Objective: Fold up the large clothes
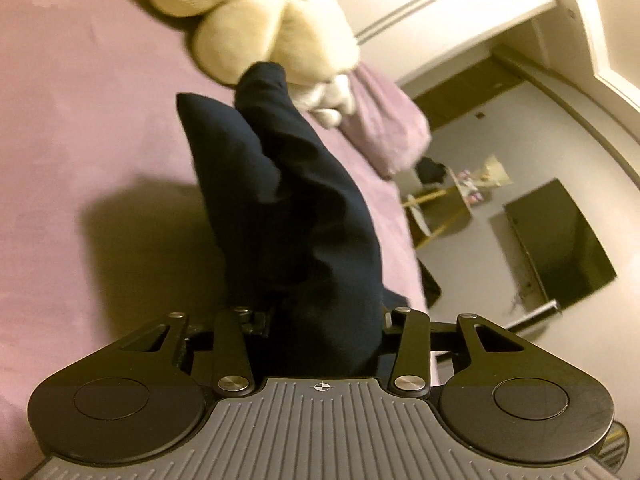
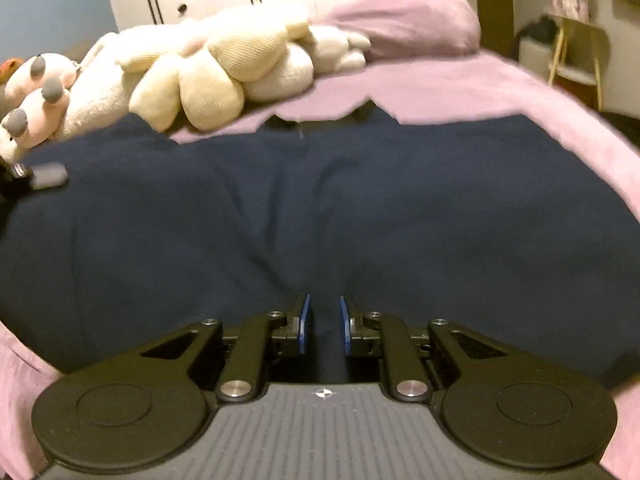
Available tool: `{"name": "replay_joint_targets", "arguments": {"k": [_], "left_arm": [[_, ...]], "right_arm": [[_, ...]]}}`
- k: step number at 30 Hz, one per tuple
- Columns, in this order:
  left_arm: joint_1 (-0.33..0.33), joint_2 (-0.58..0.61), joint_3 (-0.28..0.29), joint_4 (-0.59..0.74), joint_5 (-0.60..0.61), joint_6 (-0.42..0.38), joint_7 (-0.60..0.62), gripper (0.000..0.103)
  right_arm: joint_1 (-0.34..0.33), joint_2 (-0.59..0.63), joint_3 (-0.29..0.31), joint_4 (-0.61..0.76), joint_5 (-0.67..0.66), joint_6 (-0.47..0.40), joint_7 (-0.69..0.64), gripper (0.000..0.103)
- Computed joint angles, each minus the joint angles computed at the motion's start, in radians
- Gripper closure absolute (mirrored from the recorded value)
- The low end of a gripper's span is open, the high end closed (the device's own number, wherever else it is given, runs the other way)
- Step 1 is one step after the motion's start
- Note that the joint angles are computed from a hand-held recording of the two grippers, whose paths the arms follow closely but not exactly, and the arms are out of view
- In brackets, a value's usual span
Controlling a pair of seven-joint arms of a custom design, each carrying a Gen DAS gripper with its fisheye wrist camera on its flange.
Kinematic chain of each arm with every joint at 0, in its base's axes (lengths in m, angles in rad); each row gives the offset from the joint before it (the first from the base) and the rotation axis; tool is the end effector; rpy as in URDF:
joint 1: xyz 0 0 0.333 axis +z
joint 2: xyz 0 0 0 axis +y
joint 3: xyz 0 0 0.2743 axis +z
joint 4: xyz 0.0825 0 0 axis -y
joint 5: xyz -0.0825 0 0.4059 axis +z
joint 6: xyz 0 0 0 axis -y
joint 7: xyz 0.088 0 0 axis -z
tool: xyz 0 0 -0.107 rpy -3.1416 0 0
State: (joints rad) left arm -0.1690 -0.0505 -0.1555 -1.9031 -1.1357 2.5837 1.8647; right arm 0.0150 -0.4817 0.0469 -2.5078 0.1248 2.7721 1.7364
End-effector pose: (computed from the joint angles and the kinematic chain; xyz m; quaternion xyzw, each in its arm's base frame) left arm 0.5882 -0.1822 0.5463 0.6491 -0.5531 0.5135 0.0951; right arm 0.4834 0.0254 0.4906 -0.5895 0.7204 -0.2022 0.3043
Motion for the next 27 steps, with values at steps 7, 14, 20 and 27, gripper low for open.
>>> {"name": "replay_joint_targets", "arguments": {"k": [7,14,20,27], "left_arm": [[-0.056,0.139,-0.084,0.216,0.067,0.011,-0.002,0.058],[-0.162,0.423,-0.168,0.47,0.385,0.058,-0.17,0.056],[-0.208,0.505,-0.212,0.466,0.59,0.165,-0.212,0.016],[-0.009,0.273,-0.353,0.268,0.33,0.121,-0.021,0.008]], "right_arm": [[0.159,-0.003,-0.238,0.033,0.4,-0.074,-0.269,0.094],[0.042,-0.214,-0.22,-0.131,0.479,-0.019,-0.324,0.094],[-0.123,-0.358,-0.2,-0.24,0.393,-0.045,-0.246,0.093],[-0.244,-0.425,-0.143,-0.275,0.293,0.006,-0.143,0.09]]}}
